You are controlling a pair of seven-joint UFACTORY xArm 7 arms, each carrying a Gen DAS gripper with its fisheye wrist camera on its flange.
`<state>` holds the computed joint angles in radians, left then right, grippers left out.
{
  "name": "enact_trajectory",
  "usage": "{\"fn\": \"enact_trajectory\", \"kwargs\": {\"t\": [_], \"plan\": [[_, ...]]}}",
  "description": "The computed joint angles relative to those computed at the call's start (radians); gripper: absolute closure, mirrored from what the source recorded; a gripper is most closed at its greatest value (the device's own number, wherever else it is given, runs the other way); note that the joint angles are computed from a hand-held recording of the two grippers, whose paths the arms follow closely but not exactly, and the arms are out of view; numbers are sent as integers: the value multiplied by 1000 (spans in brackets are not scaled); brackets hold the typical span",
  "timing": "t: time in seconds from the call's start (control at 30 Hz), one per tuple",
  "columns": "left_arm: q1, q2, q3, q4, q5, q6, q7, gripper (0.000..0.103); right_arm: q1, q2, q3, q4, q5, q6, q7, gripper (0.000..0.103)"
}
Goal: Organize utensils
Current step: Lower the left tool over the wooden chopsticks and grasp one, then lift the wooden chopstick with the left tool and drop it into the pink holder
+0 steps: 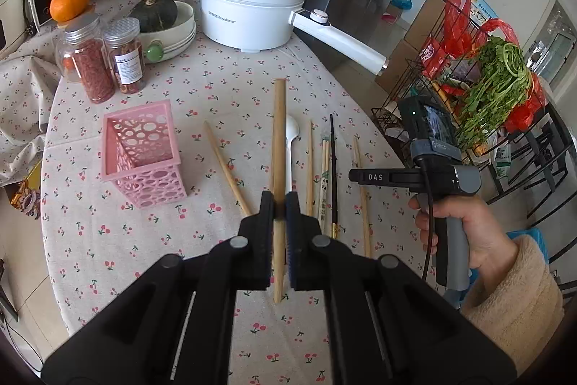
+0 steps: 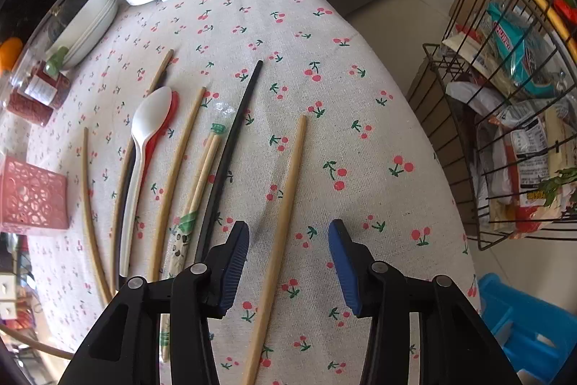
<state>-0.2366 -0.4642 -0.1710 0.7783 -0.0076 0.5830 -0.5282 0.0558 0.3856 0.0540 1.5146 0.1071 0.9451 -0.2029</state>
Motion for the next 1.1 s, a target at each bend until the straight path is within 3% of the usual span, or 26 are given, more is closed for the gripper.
{"fn": "enact_trajectory", "kwargs": {"t": [0.07,0.13,0.23,0.33,0.57,0.7,0.8,0.93,1.1], "plan": [[2,-31,3,-25,-2,-7,-9,96,30,-24,-13,-46,-73,-57,13,70],[5,-69,2,-53,-6,-11,-23,96,24,-38,3,-66,-54,-68,-20,93],[14,-117,5,-87,-3,-16,-28,96,34,-55,3,-95,-67,-100,-22,95],[28,-171,2,-118,4,-25,-40,96,2,-69,26,-89,28,-67,-81,96],[81,-297,-19,-164,48,-36,-69,96,-37,-258,44,-196,297,-133,-286,96],[136,-352,-44,-173,88,-63,-104,96,-18,-377,21,-268,434,-172,-393,96],[206,-394,-71,-191,127,-126,-153,96,6,-444,-3,-303,537,-188,-467,96],[350,-429,-134,-225,187,-275,-255,96,40,-488,-35,-311,653,-192,-541,96],[507,-363,-205,-216,230,-407,-340,96,67,-480,-46,-286,731,-191,-570,96]]}}
